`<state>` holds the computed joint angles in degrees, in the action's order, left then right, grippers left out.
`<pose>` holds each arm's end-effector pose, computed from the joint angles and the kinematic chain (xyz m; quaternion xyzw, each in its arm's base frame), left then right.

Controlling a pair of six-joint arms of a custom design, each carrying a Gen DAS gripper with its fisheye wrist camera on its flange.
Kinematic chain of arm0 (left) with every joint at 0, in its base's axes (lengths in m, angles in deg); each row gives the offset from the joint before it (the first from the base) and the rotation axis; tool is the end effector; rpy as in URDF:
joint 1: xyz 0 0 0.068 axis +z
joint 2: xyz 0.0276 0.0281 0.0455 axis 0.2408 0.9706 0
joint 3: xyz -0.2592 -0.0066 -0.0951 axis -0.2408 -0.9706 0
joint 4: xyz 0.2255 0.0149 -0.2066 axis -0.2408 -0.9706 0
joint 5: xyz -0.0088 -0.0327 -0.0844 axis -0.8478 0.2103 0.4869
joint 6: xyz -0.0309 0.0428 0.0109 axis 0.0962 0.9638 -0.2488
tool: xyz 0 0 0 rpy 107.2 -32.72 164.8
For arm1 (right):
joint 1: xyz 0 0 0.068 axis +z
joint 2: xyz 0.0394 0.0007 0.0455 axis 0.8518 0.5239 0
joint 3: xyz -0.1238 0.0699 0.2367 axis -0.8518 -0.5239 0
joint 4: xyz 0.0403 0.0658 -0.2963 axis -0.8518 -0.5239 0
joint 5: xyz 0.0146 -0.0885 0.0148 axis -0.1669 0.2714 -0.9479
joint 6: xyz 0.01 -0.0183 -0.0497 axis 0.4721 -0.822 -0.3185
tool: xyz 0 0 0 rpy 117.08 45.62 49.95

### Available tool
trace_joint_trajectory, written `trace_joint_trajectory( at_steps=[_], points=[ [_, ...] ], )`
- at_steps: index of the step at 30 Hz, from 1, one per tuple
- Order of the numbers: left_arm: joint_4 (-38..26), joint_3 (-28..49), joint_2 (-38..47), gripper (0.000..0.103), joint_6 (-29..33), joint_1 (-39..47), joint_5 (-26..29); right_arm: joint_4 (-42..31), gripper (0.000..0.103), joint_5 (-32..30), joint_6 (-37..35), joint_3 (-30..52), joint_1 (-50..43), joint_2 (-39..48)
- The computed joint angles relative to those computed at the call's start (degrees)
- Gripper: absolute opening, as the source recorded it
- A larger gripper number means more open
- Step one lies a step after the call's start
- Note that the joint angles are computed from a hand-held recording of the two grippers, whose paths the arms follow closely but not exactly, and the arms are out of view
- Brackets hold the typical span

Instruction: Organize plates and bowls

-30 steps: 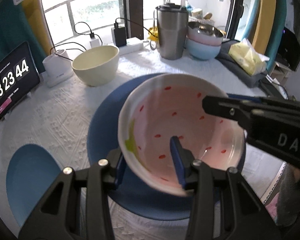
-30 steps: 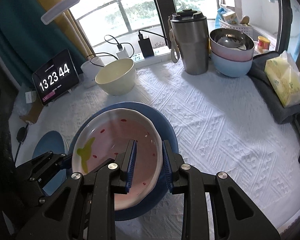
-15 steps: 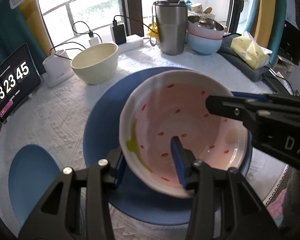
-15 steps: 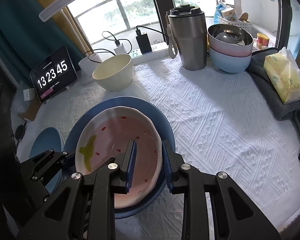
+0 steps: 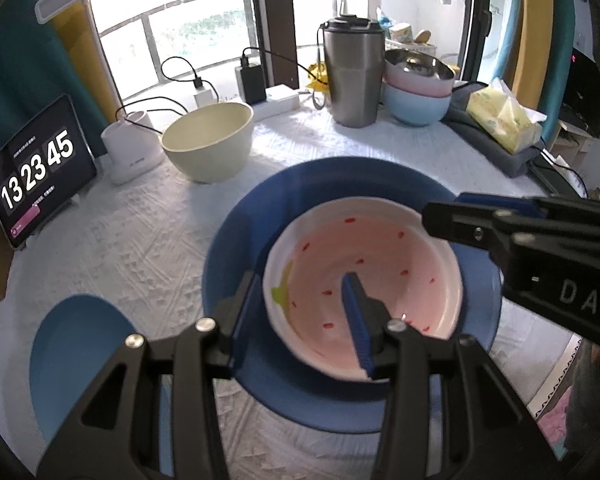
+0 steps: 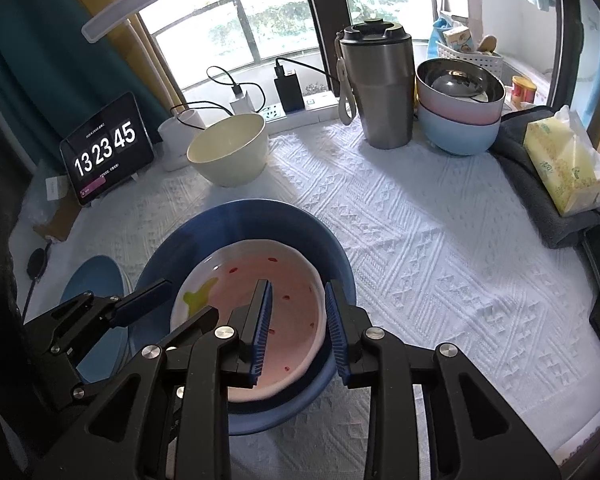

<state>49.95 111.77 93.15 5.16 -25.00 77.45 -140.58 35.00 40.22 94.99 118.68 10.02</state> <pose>0.2150 -0.1768 0.1567 0.3922 0.8552 -0.1191 0.3172 0.1468 0.2141 0.2088 0.2183 0.9156 0.0225 0.3368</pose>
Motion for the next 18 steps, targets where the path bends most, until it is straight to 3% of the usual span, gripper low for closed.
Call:
trace_joint_trajectory(
  at_steps=[18],
  points=[
    [-1.74, 0.42, -4.45, 0.044, 0.06, 4.86, 3.25, -2.72, 0.03, 2.27, -1.93, 5.04, 0.36, 1.92]
  ],
)
